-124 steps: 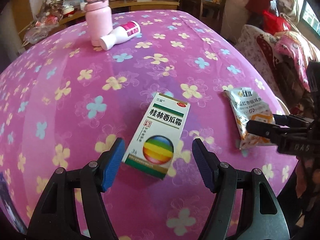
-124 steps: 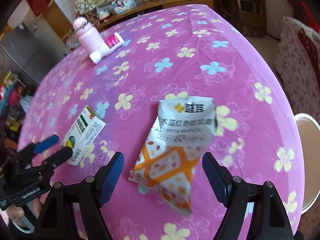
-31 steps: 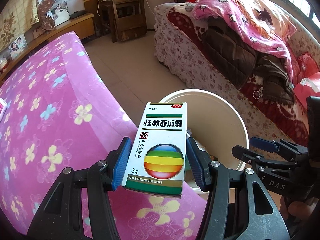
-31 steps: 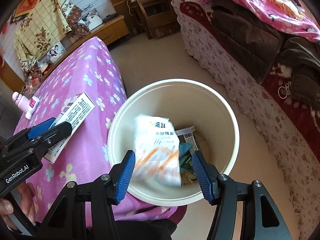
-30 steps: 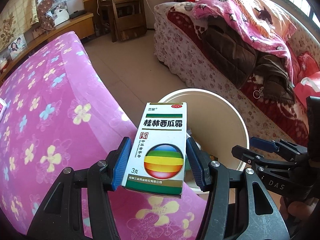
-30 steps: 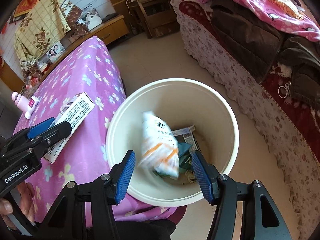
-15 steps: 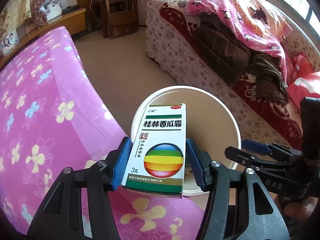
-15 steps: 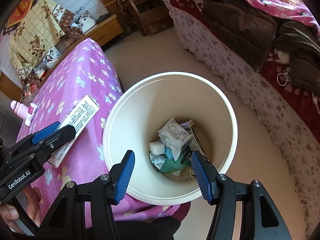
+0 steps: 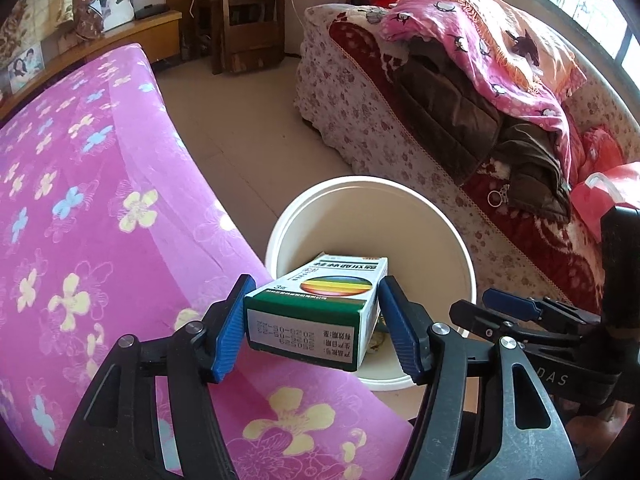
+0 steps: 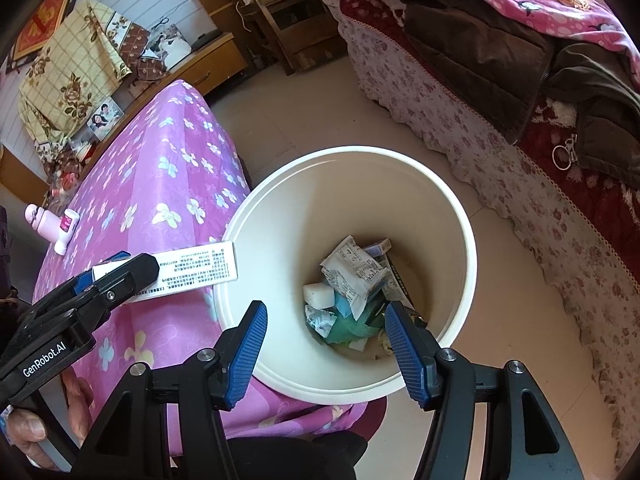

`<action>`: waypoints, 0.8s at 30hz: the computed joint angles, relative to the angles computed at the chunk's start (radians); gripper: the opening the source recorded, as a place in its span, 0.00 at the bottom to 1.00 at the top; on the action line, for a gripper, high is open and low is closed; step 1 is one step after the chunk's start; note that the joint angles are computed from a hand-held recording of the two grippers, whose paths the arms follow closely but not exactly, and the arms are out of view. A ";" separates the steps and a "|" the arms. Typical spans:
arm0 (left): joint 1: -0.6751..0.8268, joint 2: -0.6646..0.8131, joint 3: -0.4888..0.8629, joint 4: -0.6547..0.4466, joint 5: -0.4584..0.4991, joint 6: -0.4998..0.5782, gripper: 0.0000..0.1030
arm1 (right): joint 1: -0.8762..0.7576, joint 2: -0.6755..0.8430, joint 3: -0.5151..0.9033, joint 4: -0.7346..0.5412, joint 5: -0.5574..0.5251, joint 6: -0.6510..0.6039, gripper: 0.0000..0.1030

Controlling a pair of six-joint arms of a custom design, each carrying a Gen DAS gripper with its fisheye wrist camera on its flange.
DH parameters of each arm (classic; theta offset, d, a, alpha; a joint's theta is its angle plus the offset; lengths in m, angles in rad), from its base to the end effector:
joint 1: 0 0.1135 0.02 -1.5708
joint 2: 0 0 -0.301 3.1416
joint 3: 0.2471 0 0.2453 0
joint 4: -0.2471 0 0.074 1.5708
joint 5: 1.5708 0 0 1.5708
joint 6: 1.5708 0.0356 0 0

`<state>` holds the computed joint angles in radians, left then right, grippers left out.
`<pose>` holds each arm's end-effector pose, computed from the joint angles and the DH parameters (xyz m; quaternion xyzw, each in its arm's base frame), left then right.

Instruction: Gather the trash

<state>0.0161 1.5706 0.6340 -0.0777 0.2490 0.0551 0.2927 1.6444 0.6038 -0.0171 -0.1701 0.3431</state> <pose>0.2666 -0.0045 0.1663 0.0527 0.9532 -0.1096 0.2766 0.2546 0.0830 0.1438 0.0027 0.9640 0.1571 0.2145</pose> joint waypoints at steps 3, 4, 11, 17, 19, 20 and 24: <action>0.006 -0.013 -0.008 0.000 -0.006 0.001 0.61 | 0.020 -0.001 -0.003 0.004 0.008 0.009 0.58; 0.008 -0.018 -0.009 -0.002 -0.007 0.004 0.61 | 0.027 -0.002 -0.003 0.004 0.012 0.012 0.58; 0.028 -0.073 -0.022 -0.009 0.020 0.004 0.68 | 0.038 -0.031 -0.005 -0.009 0.029 0.024 0.58; 0.039 -0.124 -0.033 -0.024 -0.002 -0.007 0.69 | 0.069 -0.080 -0.022 -0.009 0.067 0.041 0.62; 0.043 -0.151 -0.038 -0.034 -0.021 -0.004 0.69 | 0.093 -0.097 -0.028 -0.007 0.087 0.048 0.62; 0.043 -0.165 -0.043 -0.036 -0.031 0.000 0.69 | 0.109 -0.110 -0.033 -0.003 0.100 0.055 0.62; 0.046 -0.228 -0.067 -0.039 -0.074 0.024 0.69 | 0.170 -0.152 -0.046 0.005 0.163 0.076 0.62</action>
<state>0.0619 1.3427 0.5669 -0.1166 0.1747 0.0789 0.4622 1.4927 0.5582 -0.0119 -0.0067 0.4193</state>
